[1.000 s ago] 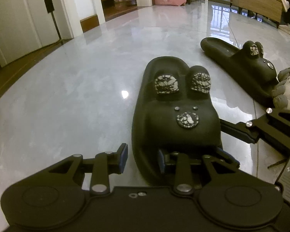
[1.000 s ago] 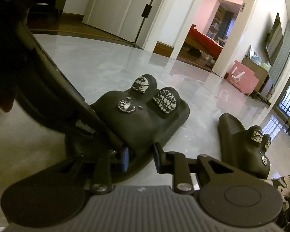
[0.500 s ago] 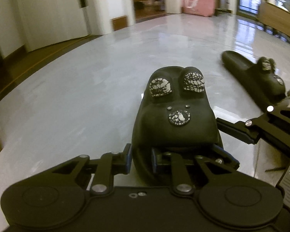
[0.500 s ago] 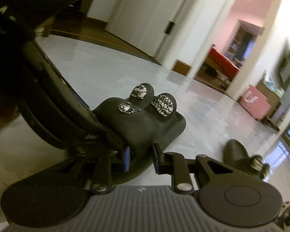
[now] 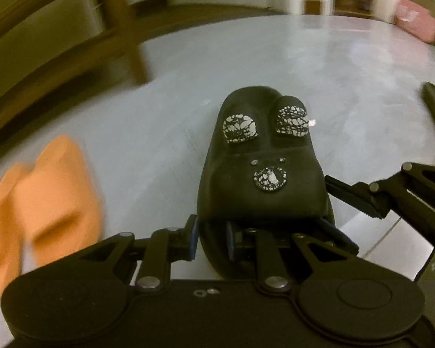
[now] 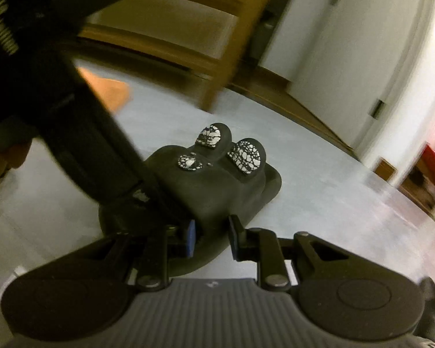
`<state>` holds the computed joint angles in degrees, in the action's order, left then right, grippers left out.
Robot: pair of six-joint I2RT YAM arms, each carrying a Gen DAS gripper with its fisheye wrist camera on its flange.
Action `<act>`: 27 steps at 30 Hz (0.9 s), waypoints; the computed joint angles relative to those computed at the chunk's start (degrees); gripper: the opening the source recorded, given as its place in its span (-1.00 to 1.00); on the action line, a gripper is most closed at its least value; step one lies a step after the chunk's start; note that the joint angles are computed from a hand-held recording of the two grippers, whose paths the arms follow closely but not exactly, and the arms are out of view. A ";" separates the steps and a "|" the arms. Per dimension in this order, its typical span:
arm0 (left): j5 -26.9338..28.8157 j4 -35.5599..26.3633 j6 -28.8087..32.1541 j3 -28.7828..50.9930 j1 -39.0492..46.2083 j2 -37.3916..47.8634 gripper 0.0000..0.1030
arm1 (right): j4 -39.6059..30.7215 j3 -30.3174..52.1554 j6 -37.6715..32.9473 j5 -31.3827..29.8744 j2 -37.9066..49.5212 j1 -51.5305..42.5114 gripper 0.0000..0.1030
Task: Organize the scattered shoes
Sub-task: 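Carry the black slide with the left gripper and set it beside the orange slides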
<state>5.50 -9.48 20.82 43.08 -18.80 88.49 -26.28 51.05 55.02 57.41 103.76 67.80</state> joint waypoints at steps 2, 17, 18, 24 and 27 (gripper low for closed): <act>-1.02 -1.54 -1.04 -0.84 1.80 -1.69 -0.66 | 3.36 0.21 -3.57 -0.32 0.55 1.41 -0.50; -5.87 -8.08 -4.62 6.70 6.05 3.45 -0.03 | 16.15 0.50 -18.96 -6.66 1.32 -3.68 0.57; -5.85 -8.16 -4.23 6.40 5.76 3.00 0.00 | 16.18 0.07 -18.15 -6.02 0.62 -3.20 0.57; -5.64 -6.58 -4.30 5.78 4.07 4.69 0.01 | 10.68 3.17 -12.62 -6.59 3.65 -4.05 0.07; -4.78 -3.16 -3.50 4.24 3.33 4.74 -0.04 | 9.51 3.45 -12.18 -6.77 3.96 -5.44 -0.57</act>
<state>0.72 -12.64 17.32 47.33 -15.47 93.23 -16.77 54.51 42.84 50.65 107.73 62.36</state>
